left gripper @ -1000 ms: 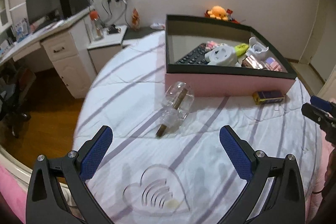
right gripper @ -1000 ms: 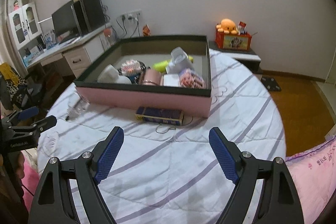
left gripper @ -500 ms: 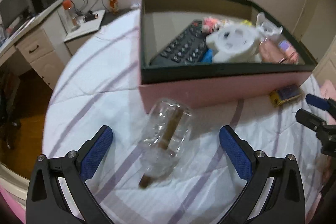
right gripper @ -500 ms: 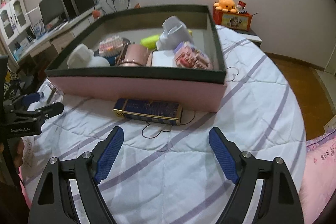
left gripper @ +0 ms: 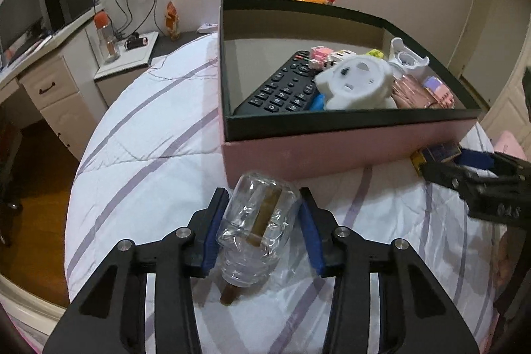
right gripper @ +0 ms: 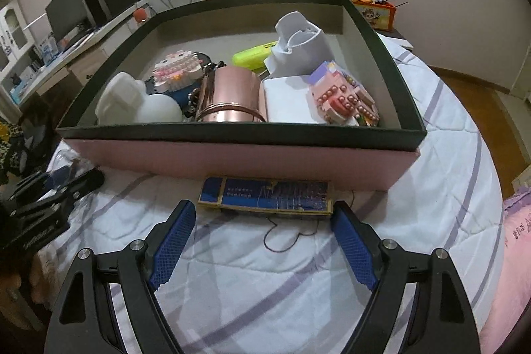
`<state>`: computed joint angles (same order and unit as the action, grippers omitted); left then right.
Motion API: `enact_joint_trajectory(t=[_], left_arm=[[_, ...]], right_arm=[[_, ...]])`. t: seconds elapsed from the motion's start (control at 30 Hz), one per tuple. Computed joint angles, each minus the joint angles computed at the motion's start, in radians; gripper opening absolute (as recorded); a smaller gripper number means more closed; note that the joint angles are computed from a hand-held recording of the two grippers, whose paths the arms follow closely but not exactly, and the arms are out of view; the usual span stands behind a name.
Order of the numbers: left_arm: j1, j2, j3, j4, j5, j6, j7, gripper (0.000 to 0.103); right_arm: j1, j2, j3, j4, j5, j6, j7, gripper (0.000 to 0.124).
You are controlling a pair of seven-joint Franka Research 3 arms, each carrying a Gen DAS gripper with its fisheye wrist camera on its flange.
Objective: Organize rigid objects
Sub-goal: 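Grasp the clear glass bottle with left tool while right tool grasps the blue box, then lift and carry the glass bottle and blue box over the pink box with both tools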
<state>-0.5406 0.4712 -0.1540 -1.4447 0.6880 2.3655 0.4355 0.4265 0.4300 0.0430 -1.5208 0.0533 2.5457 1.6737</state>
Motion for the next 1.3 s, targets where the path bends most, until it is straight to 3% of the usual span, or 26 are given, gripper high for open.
enact_joint_trajectory(t=[0.1, 0.23, 0.3, 0.4, 0.53, 0.73, 1.0, 1.3], left_arm=[[-0.009, 0.001, 0.002, 0.005, 0.007, -0.012, -0.009, 0.042], [-0.018, 0.002, 0.005, 0.007, 0.018, -0.025, -0.032, 0.042], [-0.027, 0.004, 0.006, 0.013, 0.031, -0.042, -0.034, 0.042], [-0.023, -0.006, 0.001, -0.001, 0.028, -0.029, -0.051, 0.042], [-0.02, -0.02, -0.006, -0.016, 0.014, -0.027, -0.088, 0.042], [-0.035, -0.032, -0.014, -0.015, 0.021, -0.05, -0.112, 0.042], [-0.086, -0.107, -0.022, -0.037, 0.143, -0.108, -0.211, 0.042], [-0.16, -0.147, -0.054, 0.026, 0.31, -0.244, -0.272, 0.042]], right_arm=[[0.021, 0.011, -0.022, 0.015, -0.028, -0.005, 0.06, 0.086], [0.041, 0.037, -0.027, 0.047, -0.074, -0.027, 0.079, 0.103], [0.075, 0.043, -0.056, 0.051, -0.147, -0.033, 0.11, 0.103], [0.058, 0.031, -0.042, 0.025, -0.146, 0.001, 0.099, 0.103], [0.052, 0.002, -0.046, -0.022, -0.159, 0.044, 0.095, 0.084], [0.0, -0.064, -0.001, -0.127, -0.083, 0.118, -0.026, 0.084], [-0.035, -0.244, 0.032, -0.329, 0.008, 0.256, -0.121, 0.084], [-0.051, -0.416, 0.083, -0.475, 0.197, 0.462, -0.317, 0.084]])
